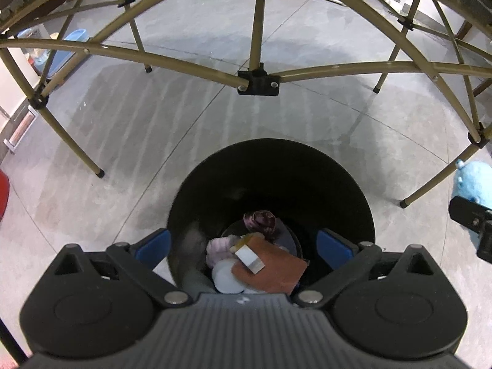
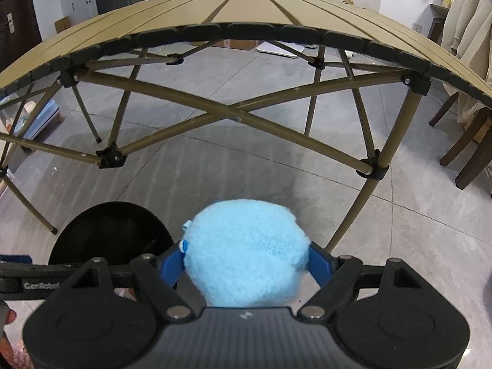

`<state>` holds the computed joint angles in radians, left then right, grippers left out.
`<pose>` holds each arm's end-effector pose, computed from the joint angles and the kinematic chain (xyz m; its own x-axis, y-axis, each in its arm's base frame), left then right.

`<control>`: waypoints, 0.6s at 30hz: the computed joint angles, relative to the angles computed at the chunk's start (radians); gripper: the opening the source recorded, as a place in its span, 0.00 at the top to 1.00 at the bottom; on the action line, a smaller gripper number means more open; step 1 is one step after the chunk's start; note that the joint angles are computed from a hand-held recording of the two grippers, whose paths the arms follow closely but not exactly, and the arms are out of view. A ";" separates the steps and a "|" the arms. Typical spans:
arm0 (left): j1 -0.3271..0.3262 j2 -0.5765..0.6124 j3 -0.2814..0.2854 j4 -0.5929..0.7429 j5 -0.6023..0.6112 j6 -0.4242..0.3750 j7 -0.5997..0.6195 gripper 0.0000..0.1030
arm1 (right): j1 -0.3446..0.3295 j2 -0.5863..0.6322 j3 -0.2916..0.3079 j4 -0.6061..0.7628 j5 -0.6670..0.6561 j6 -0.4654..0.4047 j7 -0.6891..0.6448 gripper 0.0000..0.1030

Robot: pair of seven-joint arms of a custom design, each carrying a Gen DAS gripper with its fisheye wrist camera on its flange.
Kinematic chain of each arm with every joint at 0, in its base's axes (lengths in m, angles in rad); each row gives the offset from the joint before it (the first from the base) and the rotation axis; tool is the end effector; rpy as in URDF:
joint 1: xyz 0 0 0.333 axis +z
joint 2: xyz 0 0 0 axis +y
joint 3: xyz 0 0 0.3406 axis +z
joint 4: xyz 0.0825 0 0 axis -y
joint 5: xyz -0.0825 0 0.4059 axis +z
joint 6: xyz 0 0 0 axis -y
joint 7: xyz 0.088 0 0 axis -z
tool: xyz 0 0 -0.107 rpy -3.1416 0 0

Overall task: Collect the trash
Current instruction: 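Lower the left tool into the bin and open it to drop the foam wedge, then move the right tool over the bin and open it to drop the plush toy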

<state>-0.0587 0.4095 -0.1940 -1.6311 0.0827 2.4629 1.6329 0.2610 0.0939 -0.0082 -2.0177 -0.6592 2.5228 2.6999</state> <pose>0.7154 -0.1640 0.4456 -0.3243 -0.9457 -0.0231 -0.8567 0.3040 -0.4168 0.6055 0.1626 0.4615 -0.3976 -0.9176 -0.0040 -0.7443 0.3250 -0.5834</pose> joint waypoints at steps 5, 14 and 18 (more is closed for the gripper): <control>0.020 -0.018 0.000 -0.020 -0.015 0.013 0.028 0.00 | 0.005 0.012 0.005 0.010 0.029 0.001 -0.040 0.22; 0.056 -0.039 0.014 -0.034 -0.033 0.025 0.054 0.00 | 0.028 0.040 0.007 0.033 0.096 0.016 -0.125 0.22; 0.069 -0.042 0.023 -0.034 -0.035 0.023 0.053 0.00 | 0.041 0.058 0.005 0.052 0.122 0.017 -0.158 0.22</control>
